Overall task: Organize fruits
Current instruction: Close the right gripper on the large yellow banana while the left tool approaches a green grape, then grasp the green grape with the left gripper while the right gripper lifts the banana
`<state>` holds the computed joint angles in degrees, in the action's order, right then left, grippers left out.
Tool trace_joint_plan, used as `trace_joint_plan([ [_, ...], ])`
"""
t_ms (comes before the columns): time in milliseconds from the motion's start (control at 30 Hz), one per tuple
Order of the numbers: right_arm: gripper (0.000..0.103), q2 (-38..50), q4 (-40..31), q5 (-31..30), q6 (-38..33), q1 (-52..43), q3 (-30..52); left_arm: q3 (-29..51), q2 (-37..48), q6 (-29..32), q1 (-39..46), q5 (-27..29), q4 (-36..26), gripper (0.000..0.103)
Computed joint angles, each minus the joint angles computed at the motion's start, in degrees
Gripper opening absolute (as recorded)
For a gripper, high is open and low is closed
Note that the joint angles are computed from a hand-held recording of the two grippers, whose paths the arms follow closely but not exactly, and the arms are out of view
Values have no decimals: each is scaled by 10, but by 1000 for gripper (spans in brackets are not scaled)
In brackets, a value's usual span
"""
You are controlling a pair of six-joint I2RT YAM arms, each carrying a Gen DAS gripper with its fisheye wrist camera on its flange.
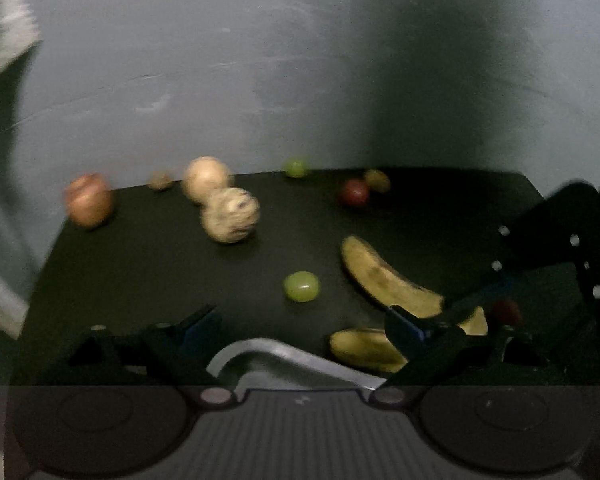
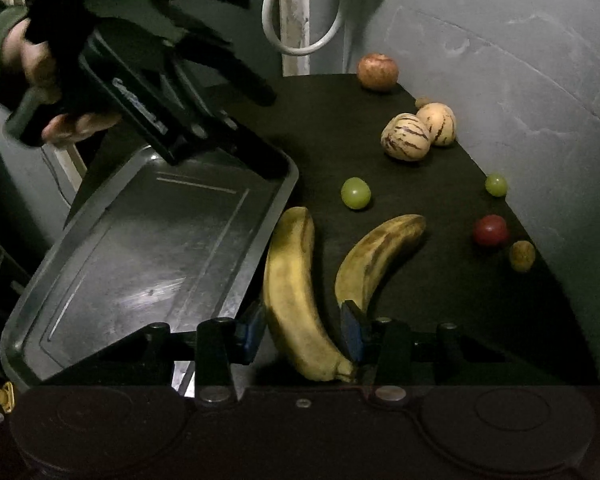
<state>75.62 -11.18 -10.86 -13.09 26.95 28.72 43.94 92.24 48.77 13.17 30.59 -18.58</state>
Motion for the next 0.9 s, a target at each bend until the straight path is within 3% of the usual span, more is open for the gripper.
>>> trace_joint_plan([
  [200,42,37,-6,26,-24,32,25,68,93,55,-23,14,-35,88],
  [533,40,82,2,27,-22,34,42,163,196,70,-27,24,-88,61],
  [900,37,106,1,7,-25,25,55,211,238,85,-48,9,-108,55],
])
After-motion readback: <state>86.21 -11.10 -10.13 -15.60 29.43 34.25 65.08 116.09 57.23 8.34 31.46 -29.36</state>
